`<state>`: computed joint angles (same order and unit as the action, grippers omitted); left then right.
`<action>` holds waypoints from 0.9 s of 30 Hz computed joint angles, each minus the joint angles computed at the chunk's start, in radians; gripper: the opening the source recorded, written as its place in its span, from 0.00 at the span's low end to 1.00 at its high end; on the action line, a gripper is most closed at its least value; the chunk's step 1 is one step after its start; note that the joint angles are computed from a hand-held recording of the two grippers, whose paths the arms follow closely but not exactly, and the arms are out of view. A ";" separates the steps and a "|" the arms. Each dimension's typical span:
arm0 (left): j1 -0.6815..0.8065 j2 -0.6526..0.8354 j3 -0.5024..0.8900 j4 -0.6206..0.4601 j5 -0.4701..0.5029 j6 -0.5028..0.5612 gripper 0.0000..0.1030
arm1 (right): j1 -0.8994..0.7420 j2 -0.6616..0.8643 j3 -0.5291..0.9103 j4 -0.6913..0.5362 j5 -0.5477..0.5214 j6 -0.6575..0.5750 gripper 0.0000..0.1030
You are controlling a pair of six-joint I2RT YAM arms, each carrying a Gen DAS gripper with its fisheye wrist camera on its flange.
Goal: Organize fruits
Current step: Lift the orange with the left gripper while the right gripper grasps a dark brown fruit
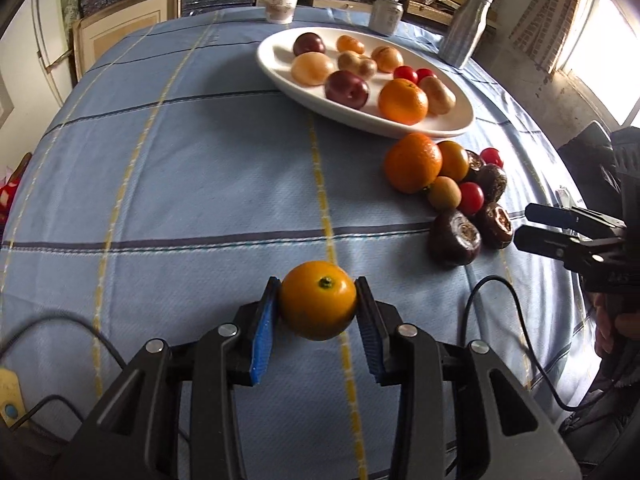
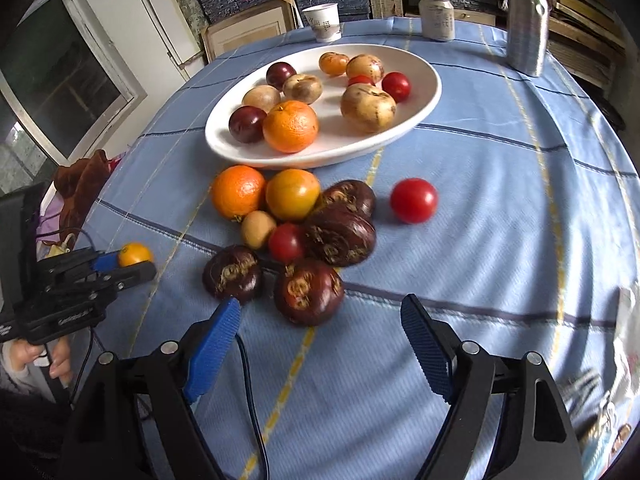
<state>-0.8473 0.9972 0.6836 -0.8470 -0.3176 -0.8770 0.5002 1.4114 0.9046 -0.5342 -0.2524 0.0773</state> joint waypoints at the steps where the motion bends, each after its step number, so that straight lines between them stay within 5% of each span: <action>1: 0.003 -0.004 -0.002 -0.003 0.001 -0.002 0.36 | 0.008 0.013 0.007 0.002 0.009 -0.001 0.79; 9: -0.007 0.014 -0.003 0.001 0.003 -0.009 0.36 | 0.035 0.079 0.035 0.018 0.062 -0.031 0.62; 14: 0.009 0.019 -0.008 0.016 0.012 0.000 0.36 | 0.048 0.069 0.029 0.015 0.049 -0.059 0.42; 27: 0.021 0.047 -0.011 0.072 -0.015 0.024 0.36 | 0.020 -0.068 -0.073 -0.049 0.036 -0.085 0.42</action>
